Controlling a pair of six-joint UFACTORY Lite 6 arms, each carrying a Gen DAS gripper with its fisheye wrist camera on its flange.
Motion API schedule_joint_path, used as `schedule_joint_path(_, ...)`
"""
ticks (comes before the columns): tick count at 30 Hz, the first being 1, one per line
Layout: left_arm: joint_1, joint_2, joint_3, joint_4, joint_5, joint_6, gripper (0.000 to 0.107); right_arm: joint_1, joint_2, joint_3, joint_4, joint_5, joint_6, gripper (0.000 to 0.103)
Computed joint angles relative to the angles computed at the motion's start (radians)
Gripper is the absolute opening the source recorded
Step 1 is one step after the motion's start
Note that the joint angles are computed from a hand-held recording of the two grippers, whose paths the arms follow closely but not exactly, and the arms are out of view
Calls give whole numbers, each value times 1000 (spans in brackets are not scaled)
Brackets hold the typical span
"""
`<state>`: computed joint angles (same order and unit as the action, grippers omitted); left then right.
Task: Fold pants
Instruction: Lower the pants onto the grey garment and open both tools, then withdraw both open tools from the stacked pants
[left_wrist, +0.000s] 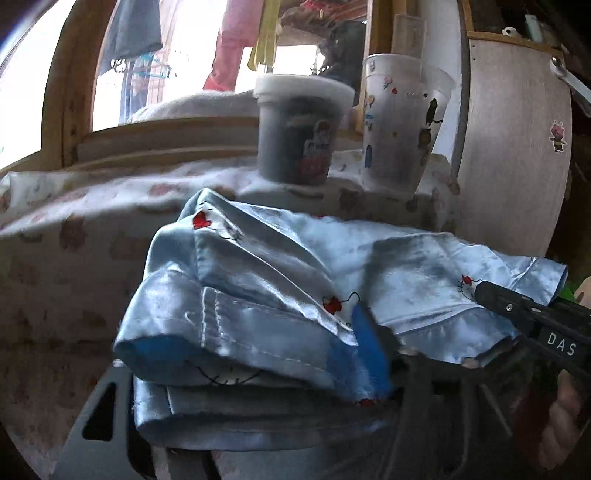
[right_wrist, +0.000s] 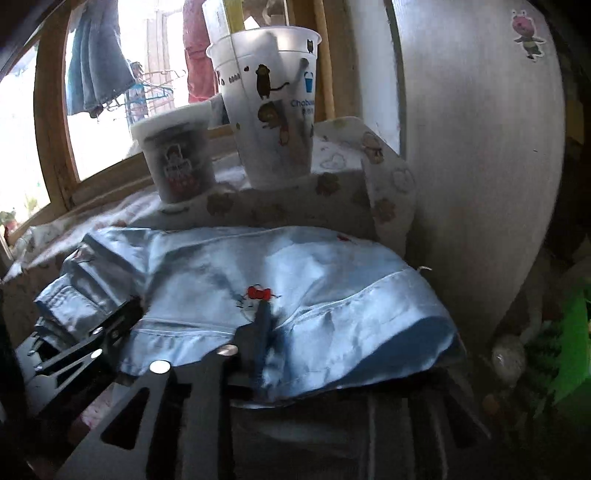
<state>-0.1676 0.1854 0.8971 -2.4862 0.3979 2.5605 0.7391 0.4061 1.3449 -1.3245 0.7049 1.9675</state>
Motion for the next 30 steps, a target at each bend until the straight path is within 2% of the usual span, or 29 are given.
schedule_joint_path(1, 4, -6, 1, 31, -15, -25, 65, 7, -4, -9, 7, 9, -3, 49)
schedule_joint_path(2, 11, -27, -16, 54, -26, -33, 66, 12, -16, -24, 2, 17, 7, 65)
schedule_joint_path(3, 20, -43, -30, 66, -28, -32, 68, 25, -29, -48, -24, 41, 47, 71)
schedule_joint_path(4, 26, -65, -53, 56, -25, -12, 72, 37, -36, -58, -24, 67, 59, 71)
schedule_joint_path(6, 39, -118, -103, -42, -28, 87, 102, 55, -45, -60, 11, 118, 40, 72)
schedule_joint_path(8, 60, -145, -131, -10, -8, 67, 102, 55, -40, -48, 45, 138, 18, 72)
schedule_joint_path(10, 68, -129, -102, 111, -48, -41, 102, 44, -10, -15, 98, 152, -36, 72)
schedule_joint_path(12, 76, -139, -103, 112, -73, -49, 102, 43, -1, -16, 105, 151, -42, 72)
schedule_joint_path(16, 145, -239, -180, 112, -15, -5, 102, 92, -46, -67, 56, 234, 48, 72)
schedule_joint_path(19, 229, -366, -255, 190, 48, -36, 102, 133, -93, -81, 41, 320, 64, 73)
schedule_joint_path(24, 410, -620, -376, 395, 152, -169, 102, 243, -150, -71, -6, 481, 96, 83)
schedule_joint_path(26, 505, -720, -420, 496, 221, -232, 102, 317, -148, -44, -52, 535, 105, 90)
schedule_joint_path(28, 595, -787, -442, 580, 287, -288, 102, 379, -118, 8, -86, 577, 99, 90)
schedule_joint_path(30, 720, -819, -435, 699, 394, -381, 102, 428, -74, 76, -104, 603, 85, 92)
